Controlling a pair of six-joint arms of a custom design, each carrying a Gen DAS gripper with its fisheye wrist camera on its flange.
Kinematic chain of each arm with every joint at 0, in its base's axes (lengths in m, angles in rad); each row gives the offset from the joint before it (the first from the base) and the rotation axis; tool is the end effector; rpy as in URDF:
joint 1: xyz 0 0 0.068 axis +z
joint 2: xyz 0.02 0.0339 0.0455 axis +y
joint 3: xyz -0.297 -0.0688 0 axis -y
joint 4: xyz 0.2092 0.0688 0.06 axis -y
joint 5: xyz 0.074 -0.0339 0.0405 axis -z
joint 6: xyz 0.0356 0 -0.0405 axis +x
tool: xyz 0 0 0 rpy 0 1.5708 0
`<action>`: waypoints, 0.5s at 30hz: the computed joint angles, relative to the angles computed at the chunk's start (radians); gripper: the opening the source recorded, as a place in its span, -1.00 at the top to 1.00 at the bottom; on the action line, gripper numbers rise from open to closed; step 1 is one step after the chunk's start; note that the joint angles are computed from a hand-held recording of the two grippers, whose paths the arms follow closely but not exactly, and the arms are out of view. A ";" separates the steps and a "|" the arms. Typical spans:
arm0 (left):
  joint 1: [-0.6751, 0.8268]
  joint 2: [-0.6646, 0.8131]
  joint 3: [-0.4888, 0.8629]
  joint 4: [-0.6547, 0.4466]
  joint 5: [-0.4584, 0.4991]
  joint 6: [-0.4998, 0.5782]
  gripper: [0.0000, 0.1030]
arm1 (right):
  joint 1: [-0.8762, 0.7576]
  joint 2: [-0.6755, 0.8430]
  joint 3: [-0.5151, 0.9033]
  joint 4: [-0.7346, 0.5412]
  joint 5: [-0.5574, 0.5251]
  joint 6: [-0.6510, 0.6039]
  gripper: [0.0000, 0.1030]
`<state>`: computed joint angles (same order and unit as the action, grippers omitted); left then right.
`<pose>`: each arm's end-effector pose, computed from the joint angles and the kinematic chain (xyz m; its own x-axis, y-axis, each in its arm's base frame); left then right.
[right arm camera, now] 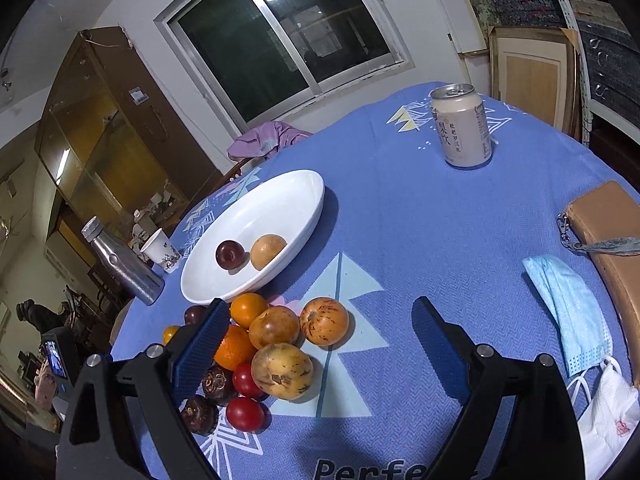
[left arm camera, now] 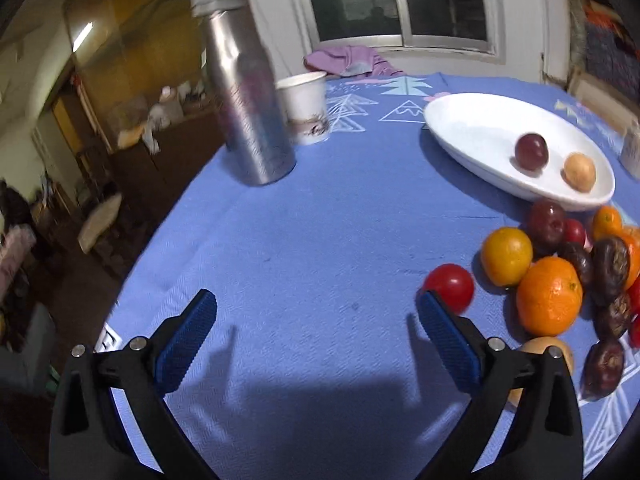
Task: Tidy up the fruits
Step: 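Move the left tool to the red tomato and close on it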
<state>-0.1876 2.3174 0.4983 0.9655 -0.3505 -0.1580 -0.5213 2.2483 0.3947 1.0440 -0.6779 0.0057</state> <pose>0.2961 -0.0438 0.0330 -0.7239 -0.0130 -0.6898 -0.1625 0.9749 0.1521 0.2501 -0.1179 0.0536 -0.6278 0.3656 -0.6872 0.0163 0.8888 0.4580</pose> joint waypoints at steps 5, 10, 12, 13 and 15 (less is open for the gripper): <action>0.012 -0.006 -0.050 0.074 0.156 0.007 -0.92 | 0.004 0.001 -0.003 -0.002 -0.005 -0.016 -0.81; -0.056 0.025 0.010 0.001 0.125 0.074 -0.92 | 0.028 0.005 -0.009 0.006 0.014 -0.035 -0.81; -0.021 0.025 0.002 0.020 0.184 0.061 -0.92 | 0.033 0.007 -0.009 0.004 0.020 -0.037 -0.81; 0.001 0.024 -0.003 0.033 0.217 0.050 -0.92 | 0.035 0.008 -0.005 -0.003 0.023 -0.037 -0.81; 0.034 0.030 -0.006 0.049 0.263 0.034 -0.92 | 0.036 0.008 -0.003 -0.007 0.025 -0.037 -0.81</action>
<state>-0.1535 2.3473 0.4921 1.0144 -0.0871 -0.1235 -0.4851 2.2565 0.3912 1.0366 -0.6527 -0.0312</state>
